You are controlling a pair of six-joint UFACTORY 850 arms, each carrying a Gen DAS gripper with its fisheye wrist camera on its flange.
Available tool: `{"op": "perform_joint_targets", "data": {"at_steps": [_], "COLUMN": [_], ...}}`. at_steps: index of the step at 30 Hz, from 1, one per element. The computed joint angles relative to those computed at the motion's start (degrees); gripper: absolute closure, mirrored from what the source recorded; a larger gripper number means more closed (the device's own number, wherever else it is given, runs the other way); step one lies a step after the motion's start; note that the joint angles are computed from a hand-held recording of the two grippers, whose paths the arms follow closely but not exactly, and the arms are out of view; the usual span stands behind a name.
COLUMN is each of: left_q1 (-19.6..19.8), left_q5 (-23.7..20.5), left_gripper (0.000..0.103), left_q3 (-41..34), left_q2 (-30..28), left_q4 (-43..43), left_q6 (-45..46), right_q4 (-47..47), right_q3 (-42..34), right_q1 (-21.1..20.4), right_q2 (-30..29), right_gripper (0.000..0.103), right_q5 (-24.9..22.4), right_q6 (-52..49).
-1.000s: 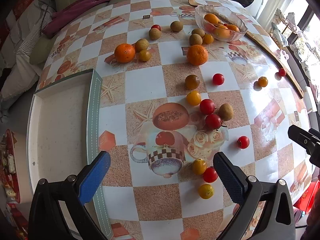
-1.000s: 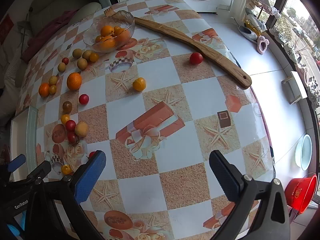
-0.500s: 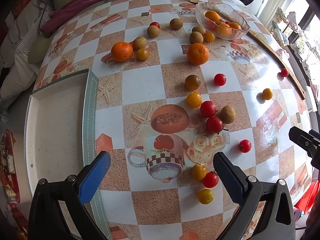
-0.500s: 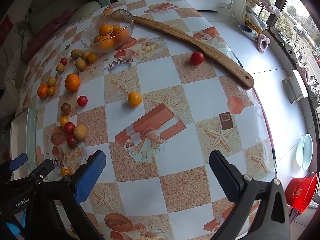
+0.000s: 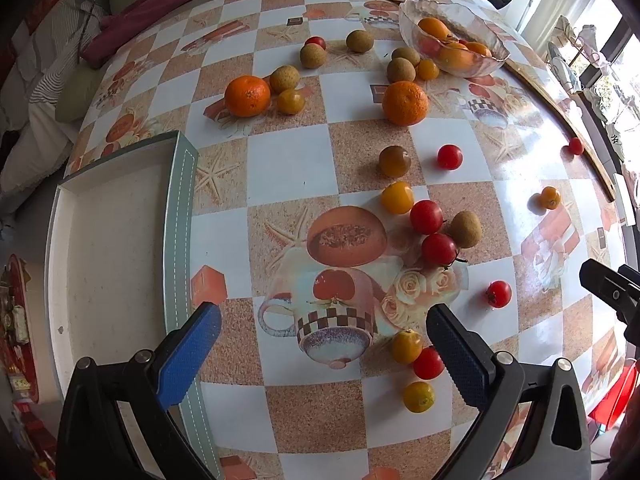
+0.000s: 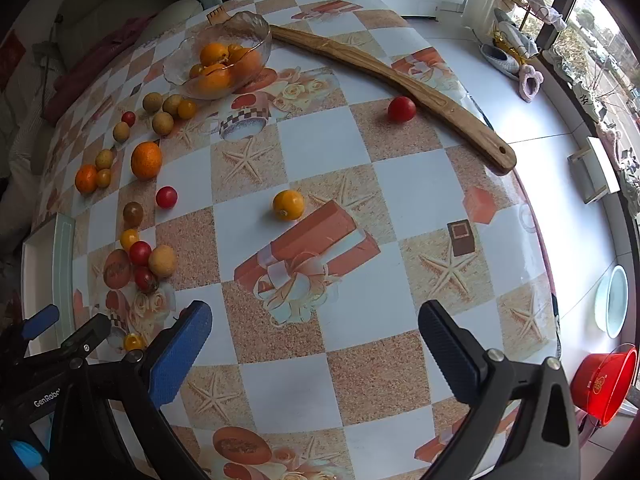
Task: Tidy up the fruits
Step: 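Move both grippers over the table toward the loose cherry tomatoes and oranges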
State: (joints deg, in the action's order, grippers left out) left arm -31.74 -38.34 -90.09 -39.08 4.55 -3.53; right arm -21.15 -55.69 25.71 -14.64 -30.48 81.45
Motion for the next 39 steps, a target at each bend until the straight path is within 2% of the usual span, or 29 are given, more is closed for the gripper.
{"op": "perform_joint_targets", "data": {"at_steps": [13, 20, 31, 33, 39], "left_q1": [1.2, -0.1, -1.2, -0.8, -0.4], "left_q5": [-1.8, -0.5, -1.4, -0.8, 0.5], "left_gripper": [0.0, 0.0, 0.0, 0.006, 0.009], "left_q3": [0.6, 2.9, 0.9, 1.5, 1.7], "left_q2": [-1.1, -0.3, -2.2, -2.1, -2.4], "left_q4": [-4.4, -4.7, -4.5, -4.8, -3.5], "left_q6": [3.0, 4.1, 1.0, 1.2, -0.5], "right_q4": [1.4, 2.4, 2.7, 2.9, 3.3], "right_q3": [-0.7, -0.6, -0.3, -0.3, -0.5], "right_q1": [0.1, 0.1, -0.7, -0.8, -1.3], "right_q2": [-1.1, -1.6, -1.6, -1.9, -2.6], "right_gripper": [0.0, 0.0, 0.0, 0.0, 0.0], "right_q5": [0.3, 0.6, 1.3, 1.5, 2.3], "right_q6": [-1.8, -2.7, -3.8, -4.1, -5.3]}}
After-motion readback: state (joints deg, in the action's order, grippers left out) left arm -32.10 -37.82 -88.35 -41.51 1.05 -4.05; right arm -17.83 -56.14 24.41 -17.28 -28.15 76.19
